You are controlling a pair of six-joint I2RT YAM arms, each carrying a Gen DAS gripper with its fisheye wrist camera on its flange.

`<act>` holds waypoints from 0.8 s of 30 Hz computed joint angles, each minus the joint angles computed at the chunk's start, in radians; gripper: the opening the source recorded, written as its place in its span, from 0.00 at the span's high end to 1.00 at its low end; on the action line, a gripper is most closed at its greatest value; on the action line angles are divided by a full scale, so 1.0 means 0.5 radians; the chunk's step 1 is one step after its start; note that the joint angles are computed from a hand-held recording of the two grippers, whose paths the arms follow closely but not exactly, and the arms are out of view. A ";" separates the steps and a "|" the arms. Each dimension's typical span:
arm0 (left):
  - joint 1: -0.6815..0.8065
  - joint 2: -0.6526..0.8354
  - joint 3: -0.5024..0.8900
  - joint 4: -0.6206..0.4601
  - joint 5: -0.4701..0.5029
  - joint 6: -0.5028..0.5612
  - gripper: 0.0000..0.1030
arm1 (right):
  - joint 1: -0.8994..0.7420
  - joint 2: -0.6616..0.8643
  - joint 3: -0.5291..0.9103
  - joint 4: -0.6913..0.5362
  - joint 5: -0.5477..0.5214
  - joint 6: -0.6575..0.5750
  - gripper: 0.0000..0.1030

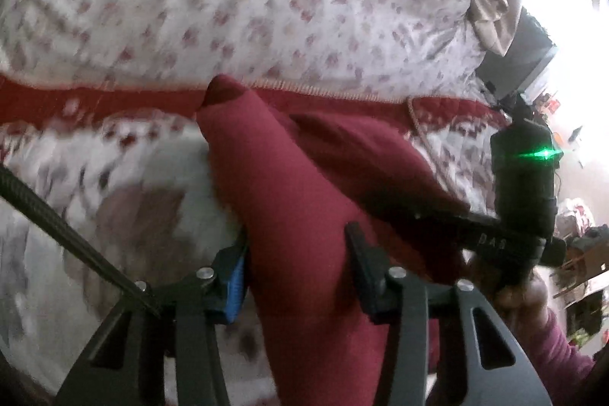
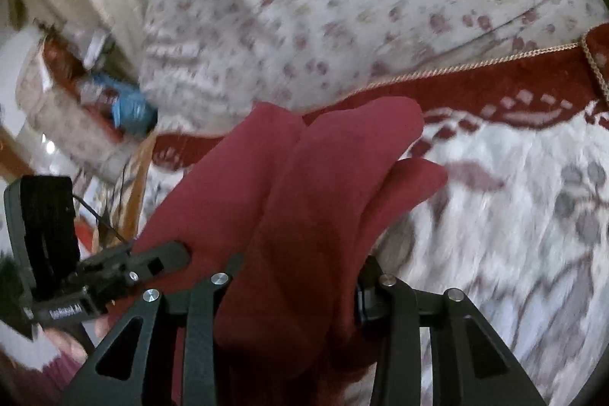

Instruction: Fold small clothes

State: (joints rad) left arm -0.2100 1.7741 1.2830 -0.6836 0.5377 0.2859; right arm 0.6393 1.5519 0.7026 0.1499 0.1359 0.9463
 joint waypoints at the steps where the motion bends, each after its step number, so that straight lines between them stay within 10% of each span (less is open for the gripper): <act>1: 0.030 -0.006 -0.061 -0.032 -0.041 0.036 0.53 | 0.043 0.013 0.029 -0.093 0.028 0.028 0.51; 9: 0.000 -0.220 -0.306 0.240 -0.450 -0.024 0.27 | 0.472 -0.228 0.235 -0.895 0.691 0.230 0.40; 17: -0.187 -0.100 -0.448 0.708 -0.821 -0.117 0.19 | 0.546 0.451 0.889 -1.320 0.730 -0.204 0.60; 24: -0.248 -0.174 -0.628 1.057 -0.929 -0.097 0.14 | 0.562 0.330 0.641 -1.114 0.735 0.008 0.56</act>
